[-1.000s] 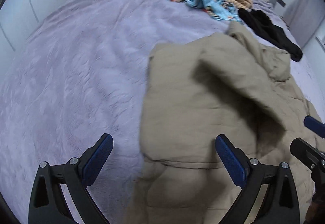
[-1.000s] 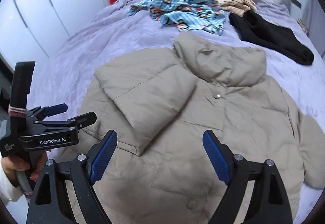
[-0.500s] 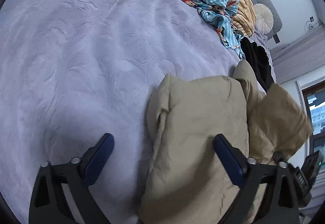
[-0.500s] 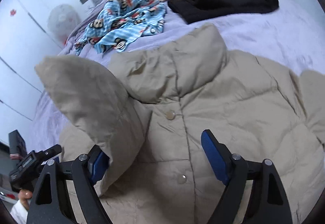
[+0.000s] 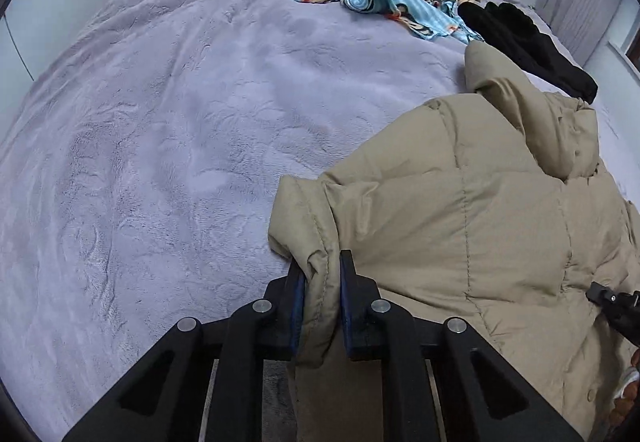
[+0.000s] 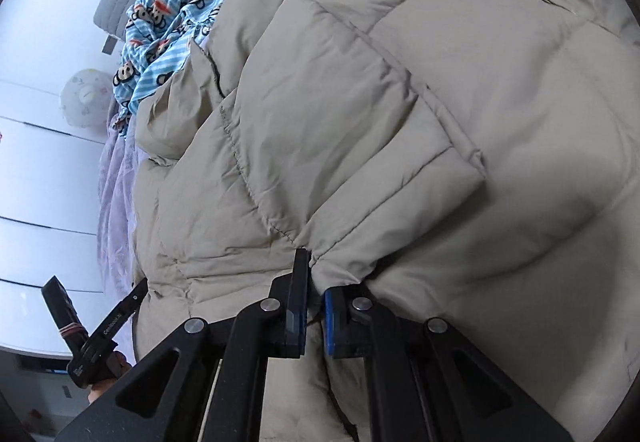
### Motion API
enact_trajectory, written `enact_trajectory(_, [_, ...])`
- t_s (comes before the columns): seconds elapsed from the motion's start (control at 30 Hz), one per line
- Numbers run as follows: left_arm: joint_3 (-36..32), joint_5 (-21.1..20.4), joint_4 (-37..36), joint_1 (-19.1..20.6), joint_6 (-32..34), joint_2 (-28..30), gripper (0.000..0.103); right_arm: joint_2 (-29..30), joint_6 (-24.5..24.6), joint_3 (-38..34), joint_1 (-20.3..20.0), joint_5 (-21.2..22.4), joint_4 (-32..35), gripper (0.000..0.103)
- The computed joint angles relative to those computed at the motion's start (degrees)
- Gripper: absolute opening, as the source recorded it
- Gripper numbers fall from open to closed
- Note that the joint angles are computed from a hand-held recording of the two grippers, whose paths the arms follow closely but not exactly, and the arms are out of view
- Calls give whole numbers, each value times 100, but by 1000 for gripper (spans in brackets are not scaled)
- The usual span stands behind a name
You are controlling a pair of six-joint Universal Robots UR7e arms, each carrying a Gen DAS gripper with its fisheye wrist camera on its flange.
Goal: Fold large clothes
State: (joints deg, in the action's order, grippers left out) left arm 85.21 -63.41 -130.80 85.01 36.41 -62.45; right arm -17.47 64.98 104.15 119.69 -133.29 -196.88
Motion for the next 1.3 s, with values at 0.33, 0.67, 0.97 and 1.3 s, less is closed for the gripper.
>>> enact_trajectory(0.33, [-90,141,-163,-85,19,-497,17,-777,601,399,424,152,1451,27])
enact_trajectory(0.67, [1319,593,-205,-116,373,-1128,17,-866,267,215,104,-447,2516,24])
enact_trajectory(0.97, [1607,749,-192,-287,399,-1483,18,-1131,1034,684,530,-510,2274,28])
enact_trajectory(1.3, [1646,292,1158,-444,-137,-2177,18,-1290,3019,1011,1422,-325,2944,40])
